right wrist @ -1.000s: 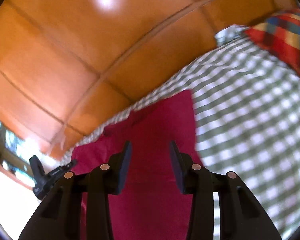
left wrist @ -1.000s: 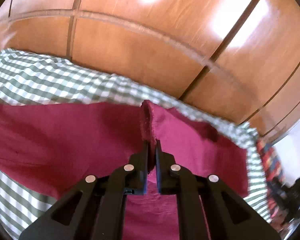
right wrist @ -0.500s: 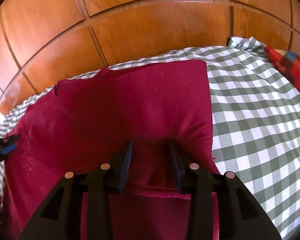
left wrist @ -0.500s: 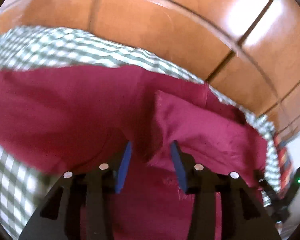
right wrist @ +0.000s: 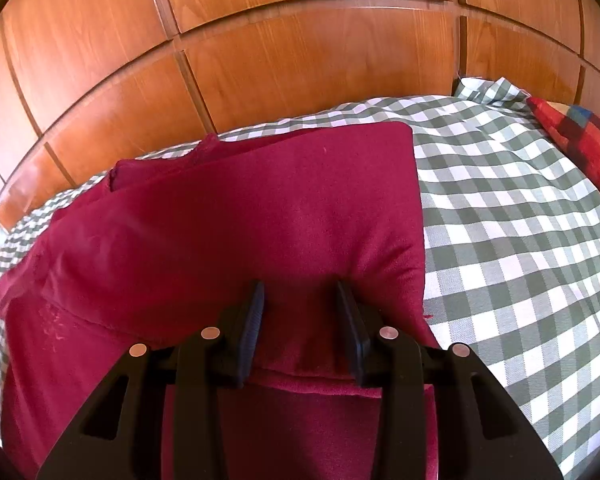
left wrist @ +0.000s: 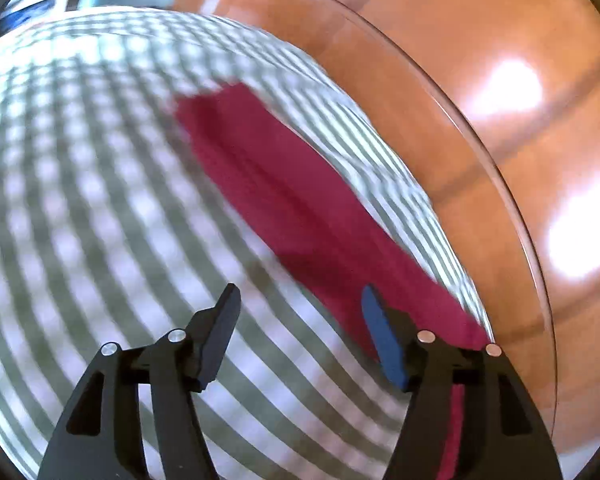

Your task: Fold small clothes

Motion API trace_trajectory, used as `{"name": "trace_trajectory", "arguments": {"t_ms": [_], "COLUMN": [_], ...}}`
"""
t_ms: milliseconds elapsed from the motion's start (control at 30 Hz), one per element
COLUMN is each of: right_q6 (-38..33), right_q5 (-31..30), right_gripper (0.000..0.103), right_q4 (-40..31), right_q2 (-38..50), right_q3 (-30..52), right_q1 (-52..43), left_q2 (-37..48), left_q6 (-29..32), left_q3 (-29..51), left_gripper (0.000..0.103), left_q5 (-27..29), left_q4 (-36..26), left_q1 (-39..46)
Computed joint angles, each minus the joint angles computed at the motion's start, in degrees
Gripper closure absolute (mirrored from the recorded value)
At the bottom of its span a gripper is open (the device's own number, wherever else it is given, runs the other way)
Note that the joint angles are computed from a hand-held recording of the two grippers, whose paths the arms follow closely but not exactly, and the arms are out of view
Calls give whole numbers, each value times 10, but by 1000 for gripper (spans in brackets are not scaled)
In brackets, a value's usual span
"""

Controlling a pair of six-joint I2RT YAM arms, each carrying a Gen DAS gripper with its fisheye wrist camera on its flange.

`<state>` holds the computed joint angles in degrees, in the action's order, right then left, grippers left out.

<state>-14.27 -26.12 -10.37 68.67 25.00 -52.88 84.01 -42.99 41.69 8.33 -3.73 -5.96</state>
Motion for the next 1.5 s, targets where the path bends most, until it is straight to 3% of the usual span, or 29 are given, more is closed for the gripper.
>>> {"name": "trace_trajectory", "arguments": {"t_ms": [167, 367, 433, 467, 567, 767, 900, 1133, 1333, 1500], "right_q6": [0, 3, 2, 1, 0, -3, -1, -2, -3, -2], "right_q5": [10, 41, 47, 48, 52, 51, 52, 42, 23, 12], "right_gripper": [67, 67, 67, 67, 67, 67, 67, 67, 67, 67], "right_q4": [4, 7, 7, 6, 5, 6, 6, 5, 3, 4], "right_q2": [-3, -16, -19, -20, -22, -21, -22, -19, -14, -10], "right_q3": [-3, -8, -10, -10, -9, -10, -10, -8, -7, -7], "right_q1": [7, 26, 30, 30, 30, 28, 30, 24, 13, 7], "left_q2": [76, 155, 174, 188, 207, 150, 89, 21, 109, 232], "left_q6": [25, 28, 37, 50, 73, 68, 74, 93, 90, 90], "left_q3": [62, 133, 157, 175, 210, 200, 201, 200, 255, 350], "left_gripper": [34, 36, 57, 73, 94, 96, 96, 96, 96, 95], "left_q5": [6, 7, -8, -3, -22, -15, -11, -34, -64, -93], "left_q4": [-15, -19, -24, -36, -67, -52, -48, -36, -37, -91], "left_q1": [71, 98, 87, 87, 79, 55, 8, -160, -340, -431]}}
